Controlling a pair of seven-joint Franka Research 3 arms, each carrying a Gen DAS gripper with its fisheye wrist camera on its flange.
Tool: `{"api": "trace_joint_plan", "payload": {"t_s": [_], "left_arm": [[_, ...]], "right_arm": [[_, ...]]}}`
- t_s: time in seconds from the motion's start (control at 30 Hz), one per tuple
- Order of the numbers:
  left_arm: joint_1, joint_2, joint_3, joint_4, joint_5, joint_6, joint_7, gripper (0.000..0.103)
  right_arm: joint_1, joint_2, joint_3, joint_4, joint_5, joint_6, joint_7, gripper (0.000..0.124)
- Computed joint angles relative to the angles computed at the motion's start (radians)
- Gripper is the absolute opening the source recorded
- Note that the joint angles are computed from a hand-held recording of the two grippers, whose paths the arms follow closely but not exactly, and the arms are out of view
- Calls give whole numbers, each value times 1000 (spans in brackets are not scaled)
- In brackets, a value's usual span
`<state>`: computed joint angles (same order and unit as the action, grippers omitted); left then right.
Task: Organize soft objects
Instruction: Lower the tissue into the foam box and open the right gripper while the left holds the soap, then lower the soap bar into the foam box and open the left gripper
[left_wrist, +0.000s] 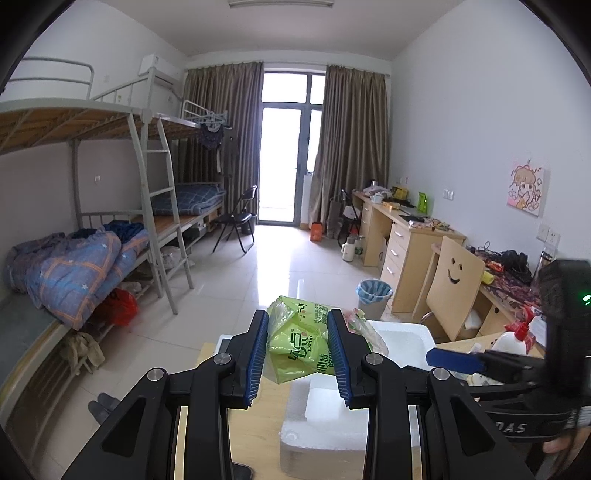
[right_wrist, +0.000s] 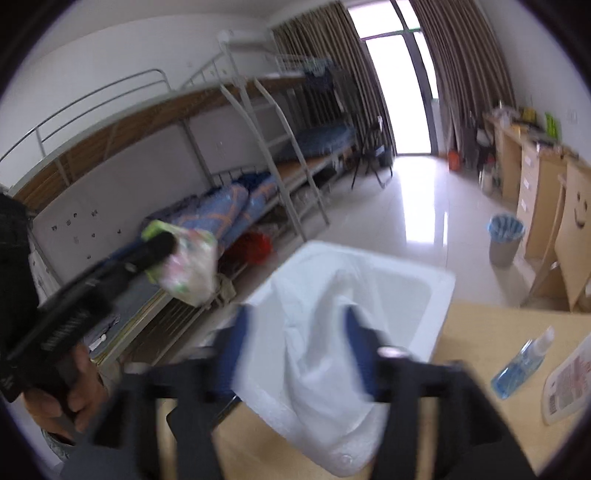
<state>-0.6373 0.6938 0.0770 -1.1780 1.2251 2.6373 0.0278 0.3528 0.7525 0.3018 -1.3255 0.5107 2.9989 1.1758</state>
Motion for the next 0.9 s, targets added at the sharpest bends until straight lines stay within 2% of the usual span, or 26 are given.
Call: {"api": "trace_joint_plan", "payload": {"t_s": [0.07, 0.2, 0.27, 0.3, 0.37, 0.4, 0.5, 0.63, 0.73, 0.8, 0.83, 0.9], "left_arm": [[-1, 1, 6, 0, 8, 5, -7, 34], [9, 13, -2, 13, 4, 23, 2, 34], [12, 19, -4, 15, -10, 31, 14, 34], [14, 29, -8, 26, -23, 31, 33, 34], [16, 42, -8, 40, -44, 42, 58, 34], [15, 52, -6, 51, -52, 45, 69, 34], [10, 73, -2, 73, -78, 58, 106, 34], [18, 150, -24, 177, -181, 46, 224, 34], [22, 209, -37, 262, -273, 42, 309, 34], [18, 263, -45, 343, -333, 24, 376, 34], [16, 289, -48, 384, -360, 17, 410, 34], [8, 348, -55, 479, -417, -12, 483, 34]], "right_arm": [[5, -11, -11, -17, 3, 10, 18, 68], [-59, -68, 73, -112, 43, 90, -49, 70], [-54, -89, 69, -143, 41, 123, -51, 73], [-71, -105, 92, -173, 47, 155, -65, 74], [-92, -107, 120, -180, 44, 167, -70, 75], [-121, -114, 156, -201, 51, 180, -81, 76], [-133, -132, 166, -238, 41, 220, -78, 84], [-134, -151, 149, -274, -1, 261, -45, 91], [-217, -150, 236, -306, -39, 318, -33, 93], [-220, -158, 229, -321, -53, 344, -2, 98], [-196, -169, 191, -326, -52, 346, 16, 99], [-188, -177, 171, -336, -73, 338, 39, 100]]}}
